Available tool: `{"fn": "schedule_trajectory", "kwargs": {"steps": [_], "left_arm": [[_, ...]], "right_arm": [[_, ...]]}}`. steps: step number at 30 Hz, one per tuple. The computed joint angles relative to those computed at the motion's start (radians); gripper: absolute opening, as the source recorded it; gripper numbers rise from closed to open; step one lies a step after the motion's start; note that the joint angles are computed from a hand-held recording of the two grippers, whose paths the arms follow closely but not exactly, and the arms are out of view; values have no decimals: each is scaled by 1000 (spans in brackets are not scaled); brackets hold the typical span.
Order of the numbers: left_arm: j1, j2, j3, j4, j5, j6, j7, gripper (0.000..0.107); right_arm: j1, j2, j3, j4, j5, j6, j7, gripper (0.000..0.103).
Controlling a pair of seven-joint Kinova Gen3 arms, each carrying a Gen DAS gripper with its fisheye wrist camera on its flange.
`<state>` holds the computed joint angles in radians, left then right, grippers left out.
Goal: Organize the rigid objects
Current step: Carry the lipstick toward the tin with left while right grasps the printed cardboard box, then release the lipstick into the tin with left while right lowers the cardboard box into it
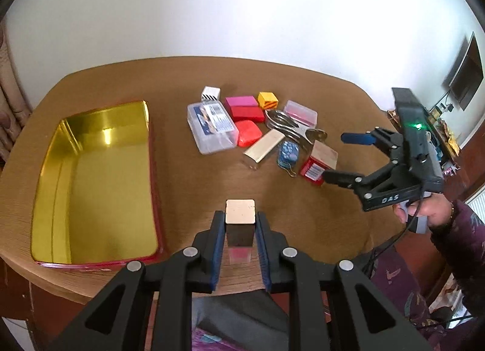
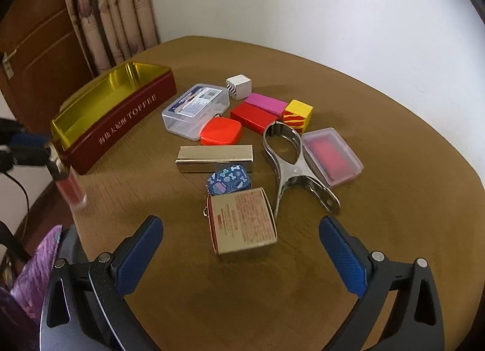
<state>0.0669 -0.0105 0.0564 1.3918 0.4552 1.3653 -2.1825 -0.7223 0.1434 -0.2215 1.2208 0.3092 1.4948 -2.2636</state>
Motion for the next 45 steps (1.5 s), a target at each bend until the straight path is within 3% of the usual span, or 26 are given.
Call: {"fn": "schedule_trajectory", "kwargs": {"steps": [1,3,9,15,20,31,35,38,40,42,45], "left_arm": [[-2,-1,-1,0,1,1,1,20],[-7,4,-7,-12,11,12,10,20],[-35,11,-28,-68,56,52,13,20],[-84,63,-42,-223,72,106,49,20],[-88,152,-19,-376,-56,96,115,20],[-17,478,3,-649,-313,141,292,20],[6,498,17,-646,-384,65,303,23],[133,489,-98,-590,-505,-47,319,37],[198,473,-172,-524,-547,-128,315,38],[190,434,-181,-456,-523,-187,313,38],[65,327,-112,-339,-405,-263,333,38]], "right_arm": [[0,10,8,-4,-9,4,16,93],[41,24,-1,-7,-63,-1,54,42],[40,21,20,-1,-101,-3,51,41],[10,-32,-7,-37,-52,-27,-18,41],[6,-43,-22,-74,-58,-110,-57,42],[-4,47,5,-141,-123,-243,-27,43],[-30,105,18,-216,-131,-225,-13,43],[-65,178,34,-317,-134,-194,-2,43],[-94,231,50,-395,-137,-171,3,43],[-101,282,64,-461,-155,-164,33,43],[-96,386,80,-593,-204,-151,100,43]]}}
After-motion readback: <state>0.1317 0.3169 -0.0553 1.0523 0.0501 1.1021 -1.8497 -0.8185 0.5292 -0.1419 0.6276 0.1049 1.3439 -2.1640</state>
